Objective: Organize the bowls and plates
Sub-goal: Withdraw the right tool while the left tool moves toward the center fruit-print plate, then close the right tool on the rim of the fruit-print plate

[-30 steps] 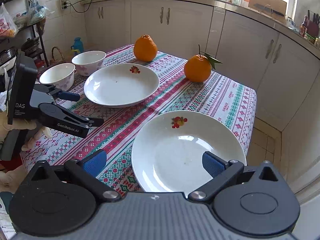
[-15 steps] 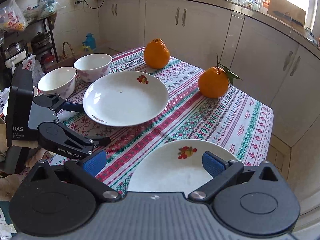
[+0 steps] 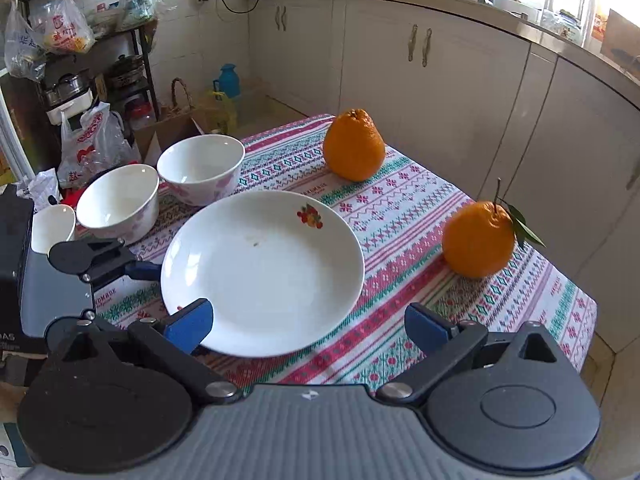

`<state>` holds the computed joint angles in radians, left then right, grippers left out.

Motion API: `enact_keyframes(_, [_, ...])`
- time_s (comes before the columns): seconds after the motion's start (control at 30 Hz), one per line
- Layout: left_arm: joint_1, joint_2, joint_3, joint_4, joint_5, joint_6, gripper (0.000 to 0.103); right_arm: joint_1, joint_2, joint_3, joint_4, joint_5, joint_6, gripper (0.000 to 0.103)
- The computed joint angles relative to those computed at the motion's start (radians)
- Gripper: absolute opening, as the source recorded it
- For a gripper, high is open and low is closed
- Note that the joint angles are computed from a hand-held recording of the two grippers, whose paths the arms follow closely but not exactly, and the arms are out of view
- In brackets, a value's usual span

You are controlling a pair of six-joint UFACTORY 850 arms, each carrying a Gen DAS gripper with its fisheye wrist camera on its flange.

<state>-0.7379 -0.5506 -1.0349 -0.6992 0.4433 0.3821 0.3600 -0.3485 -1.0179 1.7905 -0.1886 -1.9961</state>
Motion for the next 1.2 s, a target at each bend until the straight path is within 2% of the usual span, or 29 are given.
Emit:
enact_keyframes(0.1, [-0.002, -0.003, -0.002, -0.009, 0.008, 0.009, 0.077, -0.020, -0.069, -0.092, -0.232, -0.048, 0.210, 0.103])
enact_keyframes(0.23, [-0.005, -0.003, 0.001, 0.008, 0.017, 0.007, 0.071, -0.037, -0.167, -0.218, -0.456, -0.106, 0.422, 0.099])
enact_keyframes(0.37, [-0.003, -0.001, 0.005, 0.032, 0.019, -0.016, 0.071, -0.041, -0.267, -0.349, -0.638, -0.173, 0.570, 0.097])
enact_keyframes(0.5, [-0.005, -0.001, 0.006, 0.029, 0.023, -0.004, 0.071, -0.042, -0.360, -0.473, -0.781, -0.245, 0.693, 0.089])
enact_keyframes(0.67, [-0.004, -0.001, 0.007, 0.034, 0.026, -0.004, 0.071, -0.050, -0.472, -0.624, -0.906, -0.352, 0.813, 0.077])
enact_keyframes(0.83, [-0.004, -0.002, 0.006, 0.036, 0.026, -0.004, 0.072, -0.060, -0.545, -0.720, -0.948, -0.459, 0.851, 0.064])
enact_keyframes(1.0, [-0.002, -0.002, 0.005, 0.043, 0.024, -0.008, 0.072, -0.066, -0.570, -0.757, -0.959, -0.522, 0.850, 0.064])
enact_keyframes(1.2, [0.000, -0.003, 0.005, 0.046, 0.022, -0.002, 0.075, -0.070, -0.563, -0.750, -0.965, -0.540, 0.856, 0.064])
